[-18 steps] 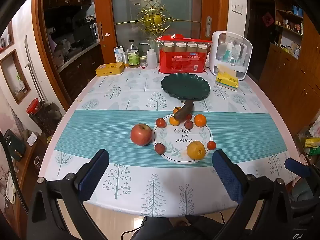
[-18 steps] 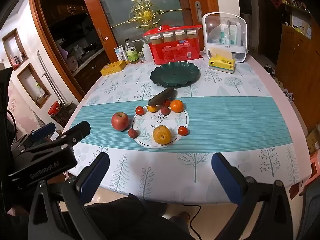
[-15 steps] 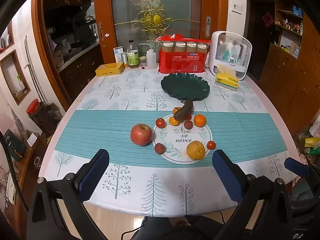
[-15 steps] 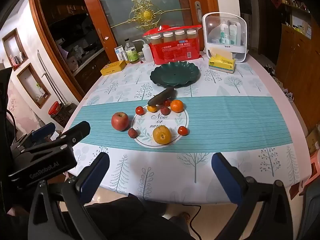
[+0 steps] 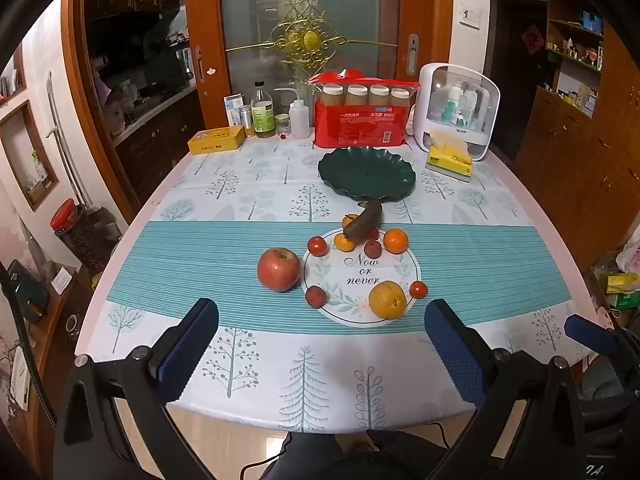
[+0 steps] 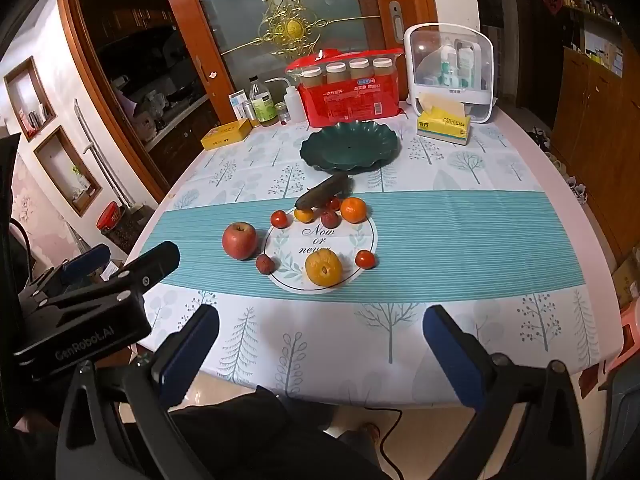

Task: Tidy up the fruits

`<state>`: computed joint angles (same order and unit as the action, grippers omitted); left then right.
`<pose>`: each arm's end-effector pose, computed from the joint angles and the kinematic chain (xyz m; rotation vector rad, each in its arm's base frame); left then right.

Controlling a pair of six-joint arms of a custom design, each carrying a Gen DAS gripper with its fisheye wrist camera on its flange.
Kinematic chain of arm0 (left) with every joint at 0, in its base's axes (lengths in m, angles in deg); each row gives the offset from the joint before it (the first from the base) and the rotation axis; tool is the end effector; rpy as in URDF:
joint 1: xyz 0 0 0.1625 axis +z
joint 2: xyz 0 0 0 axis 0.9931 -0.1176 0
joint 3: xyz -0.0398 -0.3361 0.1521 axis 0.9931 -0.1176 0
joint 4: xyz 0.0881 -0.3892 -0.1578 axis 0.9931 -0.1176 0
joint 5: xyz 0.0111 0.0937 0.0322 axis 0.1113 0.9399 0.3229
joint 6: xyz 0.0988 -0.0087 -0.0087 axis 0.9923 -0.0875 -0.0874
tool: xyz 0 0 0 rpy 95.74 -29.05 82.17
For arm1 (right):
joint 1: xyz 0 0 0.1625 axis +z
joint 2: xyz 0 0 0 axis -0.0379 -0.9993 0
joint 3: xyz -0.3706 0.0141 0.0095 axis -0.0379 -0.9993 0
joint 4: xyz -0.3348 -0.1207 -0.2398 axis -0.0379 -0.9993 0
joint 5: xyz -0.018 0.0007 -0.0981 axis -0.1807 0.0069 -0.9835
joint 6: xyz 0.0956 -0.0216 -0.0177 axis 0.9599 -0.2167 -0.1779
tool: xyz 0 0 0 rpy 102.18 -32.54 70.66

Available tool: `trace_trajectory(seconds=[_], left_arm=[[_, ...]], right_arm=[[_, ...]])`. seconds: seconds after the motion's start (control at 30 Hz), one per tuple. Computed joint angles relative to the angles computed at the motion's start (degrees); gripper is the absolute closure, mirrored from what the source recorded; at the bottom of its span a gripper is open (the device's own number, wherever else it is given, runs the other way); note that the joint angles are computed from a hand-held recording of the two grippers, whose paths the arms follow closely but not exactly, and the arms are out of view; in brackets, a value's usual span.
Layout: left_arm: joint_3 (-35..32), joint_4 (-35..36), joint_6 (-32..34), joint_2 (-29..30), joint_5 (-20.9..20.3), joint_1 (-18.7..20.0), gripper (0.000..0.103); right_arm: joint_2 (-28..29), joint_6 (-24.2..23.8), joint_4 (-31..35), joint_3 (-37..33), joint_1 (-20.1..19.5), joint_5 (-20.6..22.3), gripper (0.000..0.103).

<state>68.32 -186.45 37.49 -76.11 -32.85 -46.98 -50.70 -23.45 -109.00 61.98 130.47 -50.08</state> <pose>-0.2103 -0.4290 0.3683 0.2721 2.1737 -0.9277 0.4407 -0.4457 0.1140 0.4444 -2.5050 0.7543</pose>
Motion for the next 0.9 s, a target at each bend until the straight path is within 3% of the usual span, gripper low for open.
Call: trace_trajectory(seconds=[0.9], left_arm=[[-0.67,1.79,-1.78,0.41,-0.15,-0.97,0.001]], right_arm=[[-0.21,-0.02,0.09,0.09,-0.18,0.17,0.001]])
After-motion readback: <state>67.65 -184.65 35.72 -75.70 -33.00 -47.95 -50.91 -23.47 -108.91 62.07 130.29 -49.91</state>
